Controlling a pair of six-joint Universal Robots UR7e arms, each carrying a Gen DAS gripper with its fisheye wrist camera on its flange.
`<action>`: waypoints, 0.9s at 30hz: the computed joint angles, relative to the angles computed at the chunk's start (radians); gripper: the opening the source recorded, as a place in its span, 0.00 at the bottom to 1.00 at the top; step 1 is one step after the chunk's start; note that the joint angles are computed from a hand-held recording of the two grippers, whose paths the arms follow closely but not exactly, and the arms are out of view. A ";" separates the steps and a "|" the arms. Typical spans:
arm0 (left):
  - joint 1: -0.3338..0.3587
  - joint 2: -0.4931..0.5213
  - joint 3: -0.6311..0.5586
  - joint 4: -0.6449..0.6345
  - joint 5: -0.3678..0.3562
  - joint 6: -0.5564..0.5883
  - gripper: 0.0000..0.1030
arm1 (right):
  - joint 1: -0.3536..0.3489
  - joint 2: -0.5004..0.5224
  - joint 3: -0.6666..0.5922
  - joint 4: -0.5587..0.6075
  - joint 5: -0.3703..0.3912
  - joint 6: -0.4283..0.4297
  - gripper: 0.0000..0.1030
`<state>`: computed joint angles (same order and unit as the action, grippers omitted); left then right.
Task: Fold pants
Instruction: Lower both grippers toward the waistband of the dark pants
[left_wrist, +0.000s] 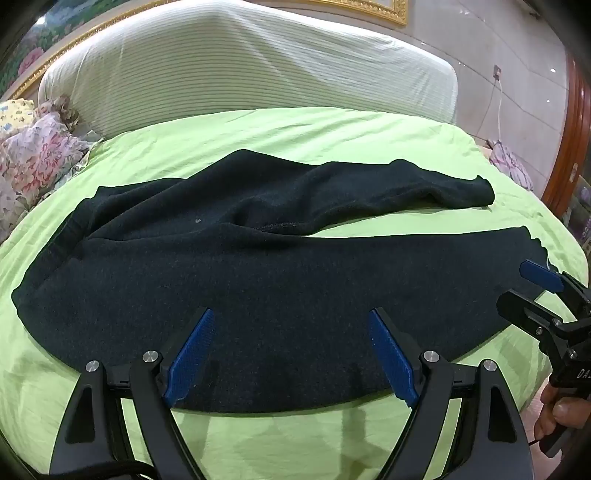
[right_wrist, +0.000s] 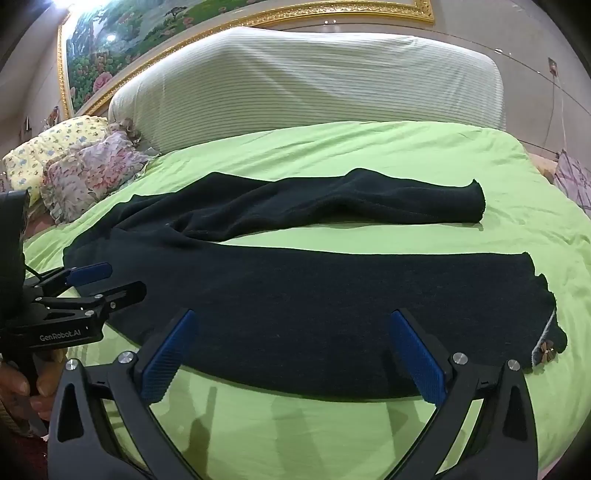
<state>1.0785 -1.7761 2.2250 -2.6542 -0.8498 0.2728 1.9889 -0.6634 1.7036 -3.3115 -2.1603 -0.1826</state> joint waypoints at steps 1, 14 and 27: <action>0.000 0.000 -0.001 0.001 -0.001 -0.001 0.82 | 0.001 0.000 0.001 0.000 -0.001 0.000 1.00; -0.007 0.002 0.007 -0.001 0.006 -0.007 0.82 | 0.002 -0.001 -0.002 -0.003 0.008 0.006 1.00; 0.017 0.001 -0.019 0.026 -0.030 -0.011 0.82 | 0.004 -0.002 -0.004 -0.006 0.001 0.012 1.00</action>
